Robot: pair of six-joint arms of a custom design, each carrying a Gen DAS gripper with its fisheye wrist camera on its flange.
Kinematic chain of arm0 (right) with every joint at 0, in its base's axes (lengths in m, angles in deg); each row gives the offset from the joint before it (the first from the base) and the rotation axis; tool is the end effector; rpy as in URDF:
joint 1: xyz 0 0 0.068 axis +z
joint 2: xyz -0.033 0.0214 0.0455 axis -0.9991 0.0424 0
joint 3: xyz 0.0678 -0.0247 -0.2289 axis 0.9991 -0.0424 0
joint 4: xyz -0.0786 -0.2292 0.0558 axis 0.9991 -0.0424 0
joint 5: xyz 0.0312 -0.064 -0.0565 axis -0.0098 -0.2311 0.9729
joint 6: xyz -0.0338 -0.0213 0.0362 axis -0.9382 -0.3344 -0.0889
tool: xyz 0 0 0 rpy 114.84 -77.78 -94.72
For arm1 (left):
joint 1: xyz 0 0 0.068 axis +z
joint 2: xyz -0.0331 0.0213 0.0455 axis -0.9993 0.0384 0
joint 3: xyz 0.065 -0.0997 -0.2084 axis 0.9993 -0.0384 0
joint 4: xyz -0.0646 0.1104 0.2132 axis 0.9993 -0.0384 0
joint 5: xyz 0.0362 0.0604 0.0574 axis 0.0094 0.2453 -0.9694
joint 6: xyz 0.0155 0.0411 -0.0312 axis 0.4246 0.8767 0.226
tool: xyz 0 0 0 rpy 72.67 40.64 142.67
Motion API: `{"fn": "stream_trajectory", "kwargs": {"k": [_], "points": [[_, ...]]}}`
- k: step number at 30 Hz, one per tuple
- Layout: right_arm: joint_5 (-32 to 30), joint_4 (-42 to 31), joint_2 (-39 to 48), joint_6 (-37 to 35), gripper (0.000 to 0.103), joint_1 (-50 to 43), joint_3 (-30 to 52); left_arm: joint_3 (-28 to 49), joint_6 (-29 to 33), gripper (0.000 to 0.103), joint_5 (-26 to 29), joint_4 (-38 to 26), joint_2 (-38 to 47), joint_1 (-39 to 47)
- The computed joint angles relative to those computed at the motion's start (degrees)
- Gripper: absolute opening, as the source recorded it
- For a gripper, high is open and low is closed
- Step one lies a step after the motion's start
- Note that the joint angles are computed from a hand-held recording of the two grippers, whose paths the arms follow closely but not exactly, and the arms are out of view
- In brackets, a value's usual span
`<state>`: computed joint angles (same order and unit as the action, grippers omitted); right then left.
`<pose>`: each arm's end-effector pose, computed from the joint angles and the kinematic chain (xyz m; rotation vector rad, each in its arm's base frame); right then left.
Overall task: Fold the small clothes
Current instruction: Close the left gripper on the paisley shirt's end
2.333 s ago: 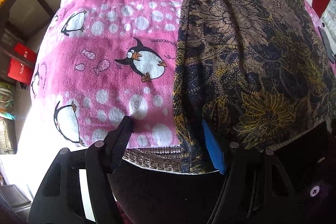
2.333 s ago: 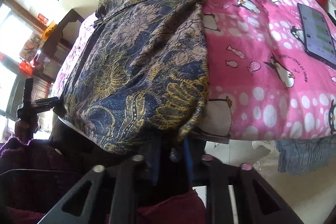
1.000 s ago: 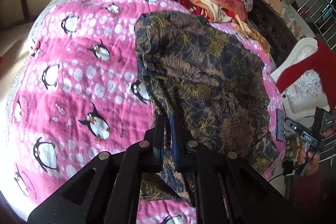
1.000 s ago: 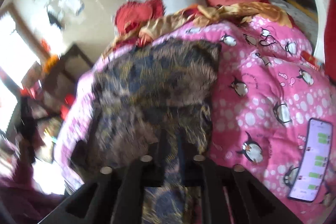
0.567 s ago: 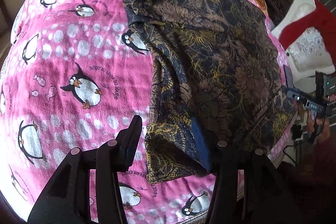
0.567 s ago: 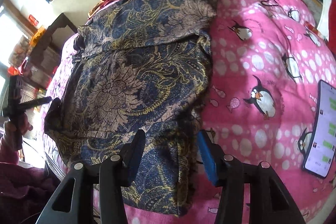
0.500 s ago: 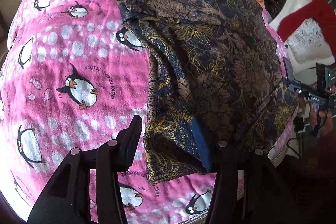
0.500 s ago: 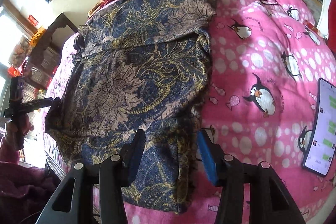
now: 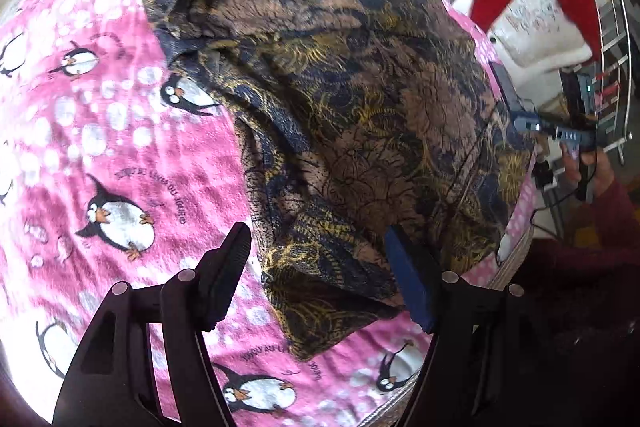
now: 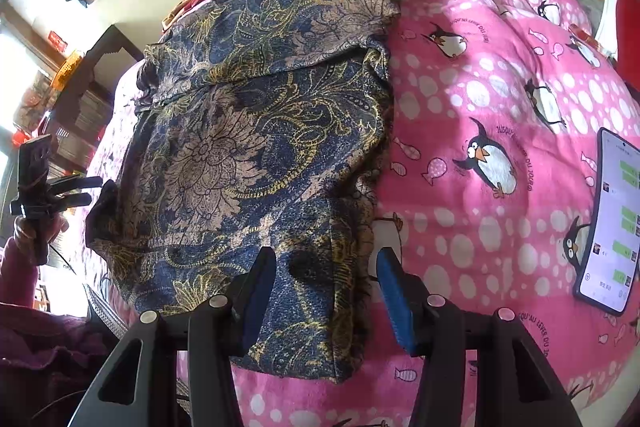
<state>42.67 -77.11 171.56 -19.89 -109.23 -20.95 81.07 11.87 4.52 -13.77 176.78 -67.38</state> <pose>0.2360 -0.0777 0.1350 0.0001 2.7368 0.4493 0.2841 0.0883 0.0935 0.7999 2.7398 -0.6351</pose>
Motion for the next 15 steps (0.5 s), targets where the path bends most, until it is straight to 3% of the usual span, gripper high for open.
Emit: {"fn": "stream_trajectory", "kwargs": {"k": [3, 8, 12, 15], "points": [[0.43, -0.91, -0.25, -0.38, 0.050, 0.19, 0.22, 0.10, 4.17, 0.070, -2.35, -0.13, 1.51, -1.67], [1.14, -1.63, -0.32, -0.81, 0.050, -0.04, 0.59, -0.49, 3.00, 0.069, -3.89, 2.45, 2.99, -4.35], [1.28, -1.15, -0.37, -0.19, 0.050, -0.13, 0.43, -5.65, 3.14, 0.051, -4.00, 7.59, -0.61, -4.80], [1.02, -1.06, -0.61, -0.12, 0.050, 0.01, 0.18, -7.05, 3.94, 0.040, -3.01, 7.26, -2.32, -4.37]]}}
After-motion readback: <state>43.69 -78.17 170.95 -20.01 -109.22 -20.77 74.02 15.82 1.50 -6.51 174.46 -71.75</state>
